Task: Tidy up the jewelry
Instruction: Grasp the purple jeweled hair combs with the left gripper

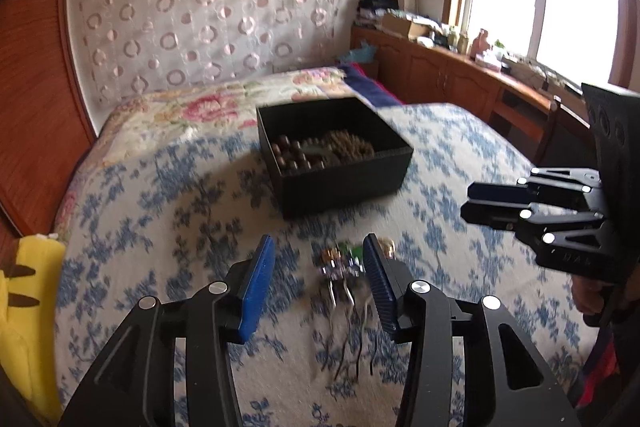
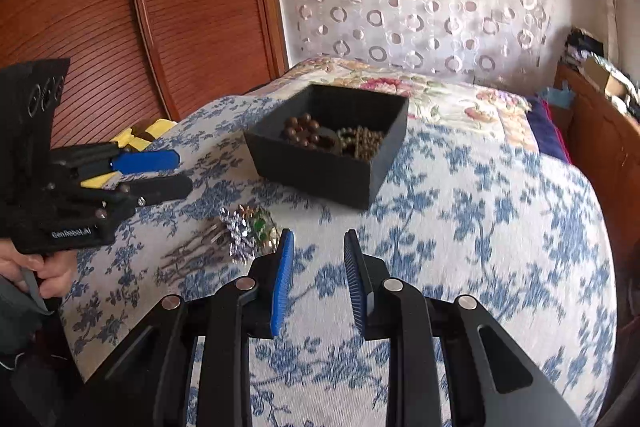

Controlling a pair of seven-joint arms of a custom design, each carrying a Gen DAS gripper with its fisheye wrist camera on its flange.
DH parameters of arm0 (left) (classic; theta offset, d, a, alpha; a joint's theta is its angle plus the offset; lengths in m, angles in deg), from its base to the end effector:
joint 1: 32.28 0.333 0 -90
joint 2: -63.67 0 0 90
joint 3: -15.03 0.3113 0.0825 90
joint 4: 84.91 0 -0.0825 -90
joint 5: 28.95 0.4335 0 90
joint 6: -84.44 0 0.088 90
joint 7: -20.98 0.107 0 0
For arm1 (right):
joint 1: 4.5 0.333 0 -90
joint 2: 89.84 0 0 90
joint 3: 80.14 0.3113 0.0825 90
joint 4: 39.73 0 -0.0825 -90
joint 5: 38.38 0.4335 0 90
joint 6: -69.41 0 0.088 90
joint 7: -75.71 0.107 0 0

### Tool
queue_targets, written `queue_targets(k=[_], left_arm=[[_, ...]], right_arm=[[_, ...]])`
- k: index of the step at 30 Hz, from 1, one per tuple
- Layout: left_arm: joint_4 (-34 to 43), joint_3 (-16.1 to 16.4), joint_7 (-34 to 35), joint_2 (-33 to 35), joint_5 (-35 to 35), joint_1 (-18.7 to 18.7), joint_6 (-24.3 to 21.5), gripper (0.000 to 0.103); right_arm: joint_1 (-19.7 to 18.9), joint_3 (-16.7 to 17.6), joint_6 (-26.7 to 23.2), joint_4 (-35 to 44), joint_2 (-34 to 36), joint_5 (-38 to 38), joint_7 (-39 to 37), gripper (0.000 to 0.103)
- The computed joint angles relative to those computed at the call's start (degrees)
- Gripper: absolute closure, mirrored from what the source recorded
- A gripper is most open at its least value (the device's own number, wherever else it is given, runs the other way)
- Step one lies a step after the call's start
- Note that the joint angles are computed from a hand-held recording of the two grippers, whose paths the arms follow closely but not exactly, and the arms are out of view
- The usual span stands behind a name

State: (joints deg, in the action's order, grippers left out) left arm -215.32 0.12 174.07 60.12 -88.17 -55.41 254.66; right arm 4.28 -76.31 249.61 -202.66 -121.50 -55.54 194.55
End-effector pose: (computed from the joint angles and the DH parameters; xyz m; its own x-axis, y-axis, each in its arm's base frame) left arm 0.4901 -0.3099 0.4104 -0.7321 -0.6807 0.0268 -0.4673 0.4732 -0.7468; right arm 0.4077 0.1164 0.4090 0.0758 -0.9900 -0.1187 -0.6670 0.0382 -0.7441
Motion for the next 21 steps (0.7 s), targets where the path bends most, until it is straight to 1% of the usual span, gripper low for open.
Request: queue_targets(k=[3, 4, 5, 6, 8, 9, 13, 16, 18, 20, 21], left_arm=[[-0.4, -0.5, -3.5, 0.9, 4.3, 0.2, 0.1, 0.058], [-0.4, -0.7, -4.8, 1.3, 5.7, 0.3, 0.1, 0.052], [-0.3, -0.8, -5.4, 1.6, 6.5, 0.3, 0.0, 0.038], [-0.1, -0.9, -4.9, 1.8, 6.0, 0.3, -0.4, 0.035], [-0.1, -1.1, -6.0, 2.1, 7.4, 0.3, -0.9, 0.034], [-0.1, -1.4, -7.5, 2.4, 9.3, 0.4, -0.9, 0.034], [0.4, -1.9, -12.4, 3.7, 14.7, 0.6, -1.4, 0.032], [0.9, -2.2, -16.0, 4.6, 19.2, 0.8, -1.4, 0.032], [1.2, -2.4, -18.2, 5.2, 22.2, 1.0, -1.4, 0.032], [1.3, -2.3, -22.1, 5.8, 27.0, 1.0, -1.3, 0.032], [1.4, -2.3, -22.9, 6.0, 27.9, 1.2, -1.4, 0.032]], right_arm=[[0.4, -0.7, 0.5, -1.1, 0.1, 0.5, 0.3, 0.075], [0.4, -0.7, 0.6, -1.3, 0.2, 0.7, 0.3, 0.075], [0.0, -0.3, 0.7, -1.5, 0.2, 0.7, 0.6, 0.075], [-0.2, 0.0, 0.7, -1.7, 0.2, 0.7, 0.8, 0.075], [-0.7, 0.6, 0.9, -2.0, 0.3, 0.6, 1.1, 0.075], [-1.1, 1.0, 0.9, -2.1, 0.3, 0.5, 1.3, 0.075], [-4.2, 4.5, 0.7, -2.2, 0.3, -0.7, 2.8, 0.075], [-4.5, 4.7, 0.9, -2.3, 0.2, -1.4, 3.3, 0.075], [-5.3, 5.6, 0.3, -2.1, 0.3, -2.0, 3.7, 0.075], [-5.9, 6.4, 0.0, -2.0, 0.2, -2.6, 4.2, 0.075], [-6.3, 6.9, -0.2, -1.9, 0.1, -3.0, 4.6, 0.075]])
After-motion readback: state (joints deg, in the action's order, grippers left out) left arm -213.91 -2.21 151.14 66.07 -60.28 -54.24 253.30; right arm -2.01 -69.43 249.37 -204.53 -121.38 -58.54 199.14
